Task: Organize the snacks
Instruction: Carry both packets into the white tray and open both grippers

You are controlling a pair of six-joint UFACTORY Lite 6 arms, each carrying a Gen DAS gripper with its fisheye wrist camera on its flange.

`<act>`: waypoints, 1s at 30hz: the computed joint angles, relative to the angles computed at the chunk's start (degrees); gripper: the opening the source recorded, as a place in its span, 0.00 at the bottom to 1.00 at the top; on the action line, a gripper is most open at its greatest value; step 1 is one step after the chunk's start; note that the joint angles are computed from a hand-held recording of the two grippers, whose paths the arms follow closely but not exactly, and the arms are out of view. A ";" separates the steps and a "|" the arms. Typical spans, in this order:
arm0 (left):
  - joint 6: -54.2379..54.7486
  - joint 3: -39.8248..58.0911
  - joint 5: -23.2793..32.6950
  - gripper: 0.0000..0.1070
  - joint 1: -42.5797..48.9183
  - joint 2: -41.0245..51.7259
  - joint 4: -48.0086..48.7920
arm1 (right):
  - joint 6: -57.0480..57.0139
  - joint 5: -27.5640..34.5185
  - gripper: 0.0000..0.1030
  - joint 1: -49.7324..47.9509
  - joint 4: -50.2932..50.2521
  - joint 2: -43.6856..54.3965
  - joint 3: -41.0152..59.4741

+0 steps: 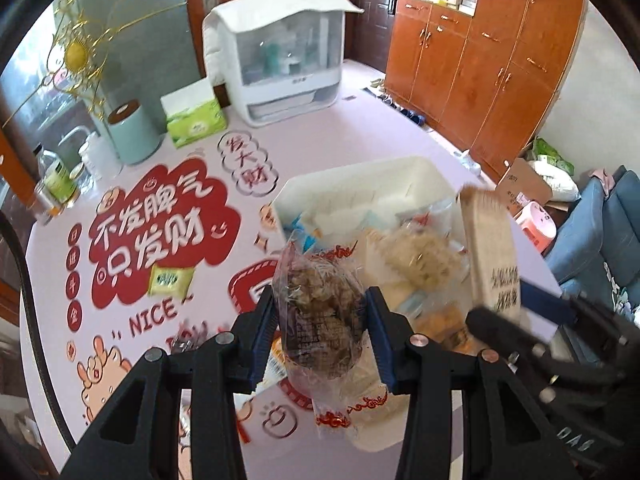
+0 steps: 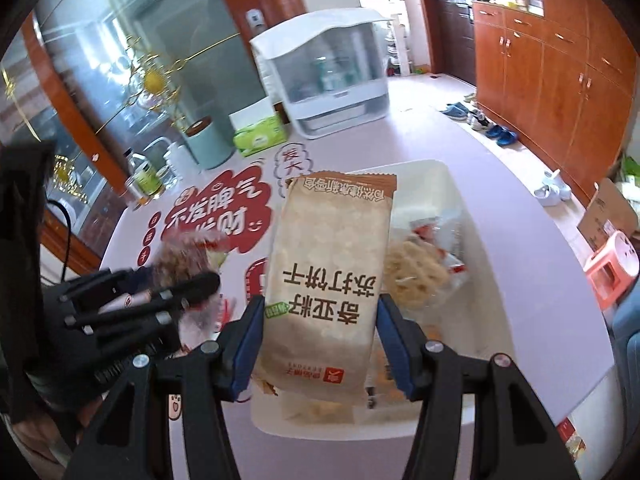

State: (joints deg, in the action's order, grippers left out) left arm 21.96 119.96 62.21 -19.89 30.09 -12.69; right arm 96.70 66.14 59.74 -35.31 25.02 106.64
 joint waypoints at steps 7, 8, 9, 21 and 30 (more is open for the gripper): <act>-5.30 15.23 3.71 0.39 -4.03 9.27 3.13 | 1.15 -2.88 0.54 -1.90 0.17 -6.75 -9.99; -5.83 17.30 4.46 0.39 -4.44 10.59 3.31 | 0.78 -3.15 0.54 -2.33 0.23 -7.23 -10.63; -6.37 19.59 5.30 0.39 -4.87 12.07 3.53 | 0.59 -3.11 0.54 -2.42 0.15 -7.57 -11.04; -7.89 14.51 -0.05 0.72 -9.52 10.83 9.41 | -4.00 -2.68 0.36 -6.61 1.47 -7.68 -11.31; -8.12 5.00 -5.13 0.79 -10.13 5.62 13.45 | -2.95 -5.54 0.37 -8.30 5.01 -9.09 -15.83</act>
